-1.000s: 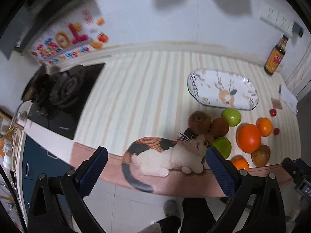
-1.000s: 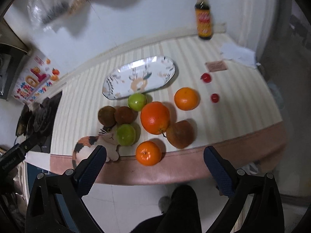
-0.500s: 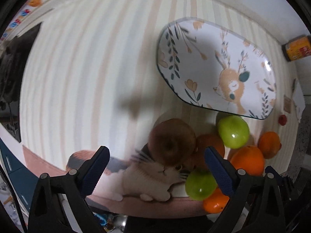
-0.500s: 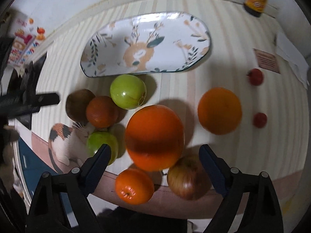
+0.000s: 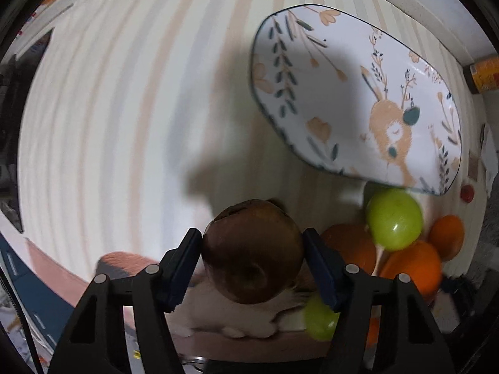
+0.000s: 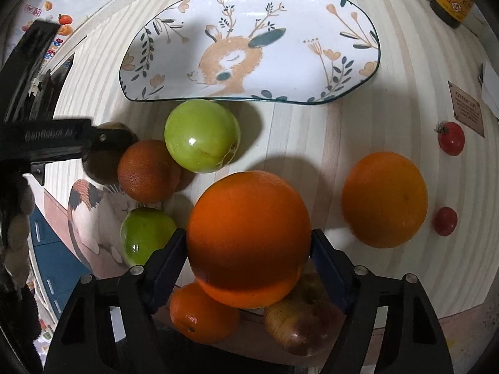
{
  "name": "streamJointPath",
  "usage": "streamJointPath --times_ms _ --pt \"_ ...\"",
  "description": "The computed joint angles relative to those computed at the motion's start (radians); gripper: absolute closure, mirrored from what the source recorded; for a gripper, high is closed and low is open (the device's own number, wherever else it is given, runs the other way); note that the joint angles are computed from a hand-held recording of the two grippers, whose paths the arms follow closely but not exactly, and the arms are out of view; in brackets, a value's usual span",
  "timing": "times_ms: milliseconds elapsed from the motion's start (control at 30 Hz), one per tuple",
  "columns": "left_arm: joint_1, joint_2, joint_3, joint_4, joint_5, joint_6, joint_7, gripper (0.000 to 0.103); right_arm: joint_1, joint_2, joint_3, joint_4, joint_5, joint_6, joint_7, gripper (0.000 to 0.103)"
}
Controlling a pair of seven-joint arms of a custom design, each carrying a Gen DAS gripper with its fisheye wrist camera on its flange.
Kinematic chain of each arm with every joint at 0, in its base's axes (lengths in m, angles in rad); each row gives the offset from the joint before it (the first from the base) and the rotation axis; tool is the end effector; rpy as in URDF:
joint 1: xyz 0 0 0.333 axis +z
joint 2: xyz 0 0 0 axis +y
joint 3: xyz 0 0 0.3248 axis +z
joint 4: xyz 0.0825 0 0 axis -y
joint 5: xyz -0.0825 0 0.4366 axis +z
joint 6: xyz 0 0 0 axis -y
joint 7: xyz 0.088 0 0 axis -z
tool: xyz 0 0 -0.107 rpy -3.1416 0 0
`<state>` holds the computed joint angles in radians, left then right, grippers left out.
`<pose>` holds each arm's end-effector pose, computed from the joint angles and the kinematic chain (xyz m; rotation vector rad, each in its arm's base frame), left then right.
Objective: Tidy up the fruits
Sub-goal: 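Grasp the dark brown round fruit with the left tool while the right tool grasps the large orange, then carry both fruits onto the floral plate and open both tools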
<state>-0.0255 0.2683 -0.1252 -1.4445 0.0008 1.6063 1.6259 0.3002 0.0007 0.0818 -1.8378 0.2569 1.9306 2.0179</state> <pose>0.6789 -0.0933 0.5297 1.9244 -2.3613 -0.0845 0.5722 0.2488 0.5256 -1.9320 2.2344 0.2891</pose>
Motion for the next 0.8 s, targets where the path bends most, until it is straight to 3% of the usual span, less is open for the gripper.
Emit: streamJointPath --times_ms 100,367,600,800 --pt "-0.002 -0.016 0.001 -0.016 0.027 -0.024 0.021 0.038 0.000 0.012 -0.001 0.018 -0.002 -0.019 0.005 0.023" --pt "0.003 -0.071 0.005 -0.107 0.007 0.026 -0.015 0.038 -0.009 0.055 -0.003 0.041 0.059 -0.041 -0.002 0.022" --pt "0.032 -0.098 0.015 -0.067 -0.035 0.005 -0.004 0.039 -0.011 0.010 -0.006 0.000 0.057 -0.007 0.048 0.024" --pt "0.037 -0.076 0.006 0.129 -0.107 -0.062 -0.002 0.039 -0.025 -0.033 -0.018 0.025 0.076 0.028 0.054 0.024"
